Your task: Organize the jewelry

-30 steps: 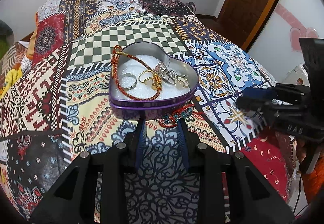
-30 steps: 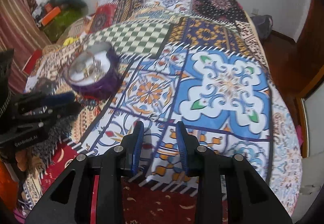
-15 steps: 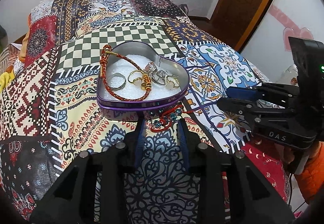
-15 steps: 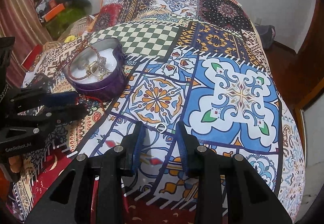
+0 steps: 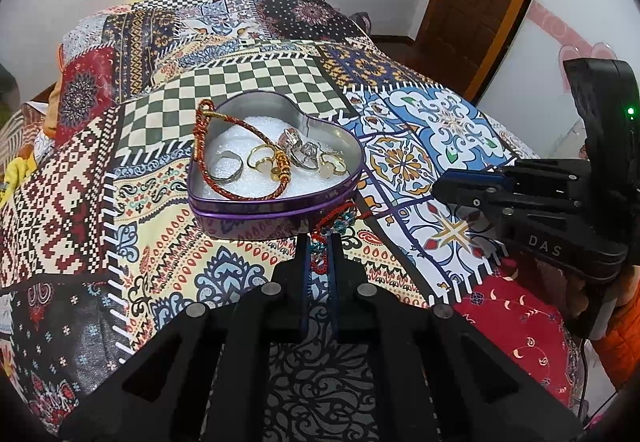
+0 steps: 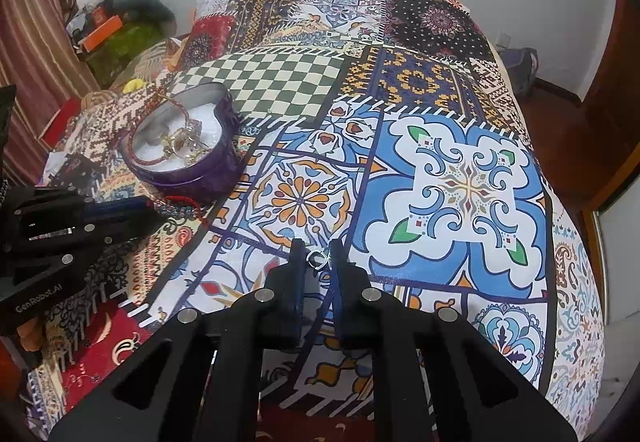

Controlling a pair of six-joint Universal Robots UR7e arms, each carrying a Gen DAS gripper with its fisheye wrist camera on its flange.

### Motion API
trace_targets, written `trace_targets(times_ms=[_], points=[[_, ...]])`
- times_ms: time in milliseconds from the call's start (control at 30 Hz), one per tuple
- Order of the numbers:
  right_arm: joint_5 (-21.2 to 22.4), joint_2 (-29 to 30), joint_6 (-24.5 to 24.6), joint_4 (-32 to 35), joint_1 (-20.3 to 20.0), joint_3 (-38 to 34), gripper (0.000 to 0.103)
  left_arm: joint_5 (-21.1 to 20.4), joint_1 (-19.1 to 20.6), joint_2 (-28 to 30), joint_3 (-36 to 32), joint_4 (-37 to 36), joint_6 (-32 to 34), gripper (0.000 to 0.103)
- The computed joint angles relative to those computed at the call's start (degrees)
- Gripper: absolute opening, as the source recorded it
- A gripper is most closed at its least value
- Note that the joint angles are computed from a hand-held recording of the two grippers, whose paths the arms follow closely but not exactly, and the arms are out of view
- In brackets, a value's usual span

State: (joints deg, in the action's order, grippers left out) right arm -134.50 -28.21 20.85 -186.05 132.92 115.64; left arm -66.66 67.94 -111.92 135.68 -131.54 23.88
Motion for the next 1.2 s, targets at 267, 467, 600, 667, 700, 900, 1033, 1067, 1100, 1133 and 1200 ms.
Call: trace_targets(times_ms=[267,467,600,667,700,900,1033,1067,1100,1133,1200], points=[[-1.8,-2.3,0.6,-1.7,1.5,0.9,0.010,0.0,-1.8,-3.4,-0.8,0.3,-0.9,0.006],[-3.8,-3.2,-0.1,-2.5,3.5,0.1,0.010,-0.2,-3.4,-5.8,-1.8,0.8,-1.8,0.006],[-4.2,-3.0,-1.5,-3.0,4.9,-1.1,0.010,0.0,-4.6,-7.2,-2.5,1.3,-2.1,0.006],[-4.1,-2.8,-2.5,-3.3,5.4,-2.0,0.010,0.1,-5.2,-7.8,-2.8,1.4,-2.2,0.006],[-4.1,-2.7,-2.9,-3.5,5.7,-2.4,0.010,0.1,-5.4,-7.9,-3.0,1.3,-2.2,0.006],[-3.3,-1.6,-5.6,-4.9,6.5,-4.5,0.010,-0.4,-6.0,-8.4,-3.8,0.3,-2.2,0.006],[-2.2,-0.6,-7.2,-5.5,6.5,-6.2,0.010,-0.8,-5.5,-7.8,-4.3,-1.0,-2.0,0.006],[-1.9,-0.4,-7.5,-5.7,6.4,-6.5,0.010,-1.0,-5.2,-7.5,-4.5,-1.4,-1.9,0.006],[-1.5,0.0,-8.0,-5.8,6.3,-7.0,0.010,-1.1,-4.9,-7.2,-4.6,-1.7,-1.8,0.006],[-1.1,0.2,-8.2,-5.9,6.2,-7.3,0.010,-1.3,-4.5,-6.8,-4.8,-2.1,-1.8,0.006],[-0.3,1.0,-9.0,-5.9,5.9,-8.4,0.010,-1.4,-3.7,-5.9,-5.1,-2.8,-1.7,0.006]])
